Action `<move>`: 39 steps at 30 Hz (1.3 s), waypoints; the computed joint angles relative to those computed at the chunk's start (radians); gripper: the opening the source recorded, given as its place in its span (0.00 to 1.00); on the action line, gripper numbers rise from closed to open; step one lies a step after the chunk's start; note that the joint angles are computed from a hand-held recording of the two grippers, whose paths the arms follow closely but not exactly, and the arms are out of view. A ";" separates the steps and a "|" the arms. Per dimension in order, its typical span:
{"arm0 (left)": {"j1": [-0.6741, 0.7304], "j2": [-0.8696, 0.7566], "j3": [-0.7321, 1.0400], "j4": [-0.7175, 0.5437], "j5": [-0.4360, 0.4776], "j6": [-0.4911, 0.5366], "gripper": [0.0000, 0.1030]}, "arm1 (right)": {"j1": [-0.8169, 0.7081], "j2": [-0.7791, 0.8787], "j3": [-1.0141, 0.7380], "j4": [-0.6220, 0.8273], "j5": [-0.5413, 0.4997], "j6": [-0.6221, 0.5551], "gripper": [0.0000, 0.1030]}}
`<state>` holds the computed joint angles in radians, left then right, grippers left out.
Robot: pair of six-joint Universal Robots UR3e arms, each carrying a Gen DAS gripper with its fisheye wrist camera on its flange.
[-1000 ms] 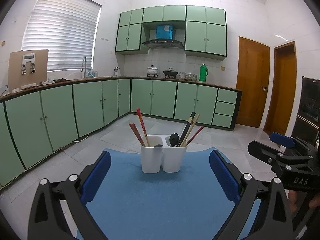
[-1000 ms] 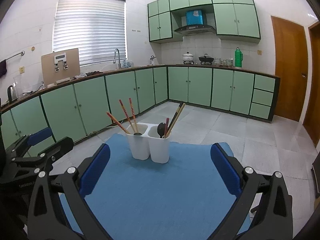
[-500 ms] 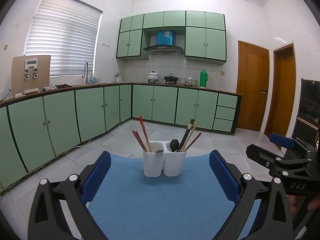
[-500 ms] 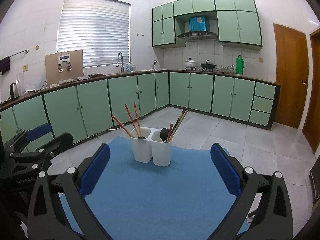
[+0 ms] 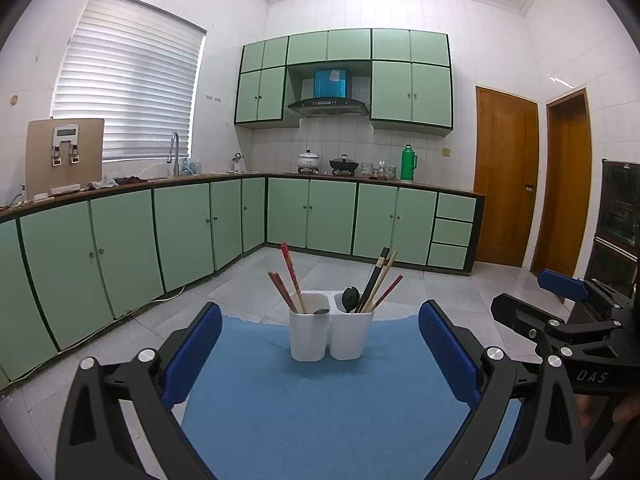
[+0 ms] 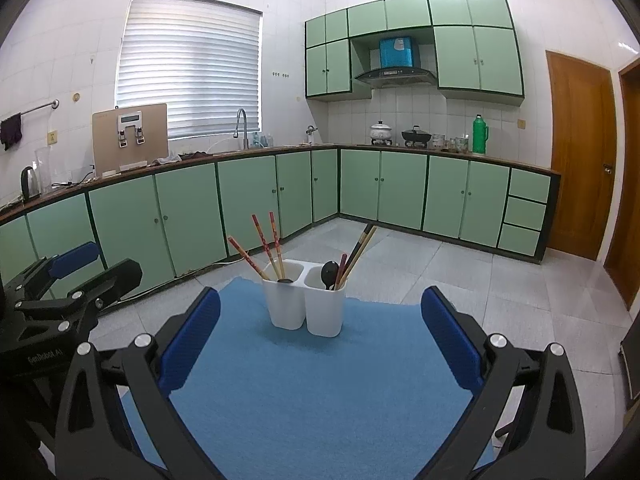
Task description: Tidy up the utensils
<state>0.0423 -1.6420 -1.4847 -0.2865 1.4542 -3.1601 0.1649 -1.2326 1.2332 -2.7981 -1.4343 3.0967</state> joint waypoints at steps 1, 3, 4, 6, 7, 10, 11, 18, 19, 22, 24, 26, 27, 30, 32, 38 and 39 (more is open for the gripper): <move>0.000 0.002 -0.002 0.000 -0.001 -0.001 0.94 | -0.004 -0.005 0.011 -0.006 0.004 -0.002 0.95; 0.001 0.002 0.000 -0.002 -0.001 0.001 0.94 | -0.003 -0.005 0.010 -0.005 0.002 -0.002 0.95; 0.000 0.003 0.000 -0.002 0.000 0.001 0.94 | -0.004 -0.005 0.011 -0.005 0.004 -0.001 0.95; 0.002 0.005 -0.002 -0.002 -0.003 0.002 0.94 | -0.004 -0.008 0.013 -0.006 0.005 0.000 0.95; 0.001 0.006 -0.002 -0.003 -0.003 0.003 0.94 | -0.004 -0.009 0.018 -0.010 0.004 0.001 0.95; 0.000 0.006 0.008 -0.013 -0.002 0.006 0.94 | -0.006 -0.012 0.020 -0.012 0.005 0.002 0.95; 0.000 0.007 0.008 -0.014 -0.003 0.006 0.94 | -0.006 -0.013 0.022 -0.014 0.004 0.002 0.95; -0.001 0.005 0.015 -0.016 -0.001 0.007 0.94 | -0.001 -0.008 0.014 -0.012 -0.001 0.003 0.95; -0.001 0.005 0.016 -0.017 -0.001 0.007 0.94 | -0.001 -0.008 0.015 -0.014 -0.001 0.004 0.95; -0.001 0.005 0.016 -0.018 -0.001 0.009 0.94 | -0.001 -0.007 0.014 -0.014 -0.001 0.006 0.95; 0.000 0.007 0.015 -0.019 -0.003 0.009 0.94 | 0.000 -0.008 0.016 -0.015 -0.003 0.006 0.95; 0.000 0.007 0.015 -0.019 -0.002 0.010 0.94 | -0.001 -0.010 0.019 -0.016 0.000 0.006 0.95; -0.001 0.006 0.015 -0.019 -0.001 0.009 0.94 | -0.001 -0.010 0.019 -0.016 0.000 0.006 0.95; 0.004 0.010 0.013 -0.021 -0.006 0.010 0.94 | -0.002 -0.010 0.020 -0.017 0.000 0.005 0.95; 0.003 0.008 0.015 -0.021 -0.004 0.011 0.94 | -0.001 -0.010 0.019 -0.016 -0.001 0.005 0.95; 0.005 0.008 0.016 -0.022 -0.006 0.012 0.94 | -0.001 -0.010 0.019 -0.015 0.000 0.005 0.95; 0.005 0.008 0.016 -0.022 -0.006 0.012 0.94 | 0.000 -0.009 0.018 -0.016 -0.002 0.006 0.95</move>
<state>0.0469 -1.6344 -1.4688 -0.3088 1.4482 -3.1479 0.1648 -1.2414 1.2513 -2.8143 -1.4361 3.1022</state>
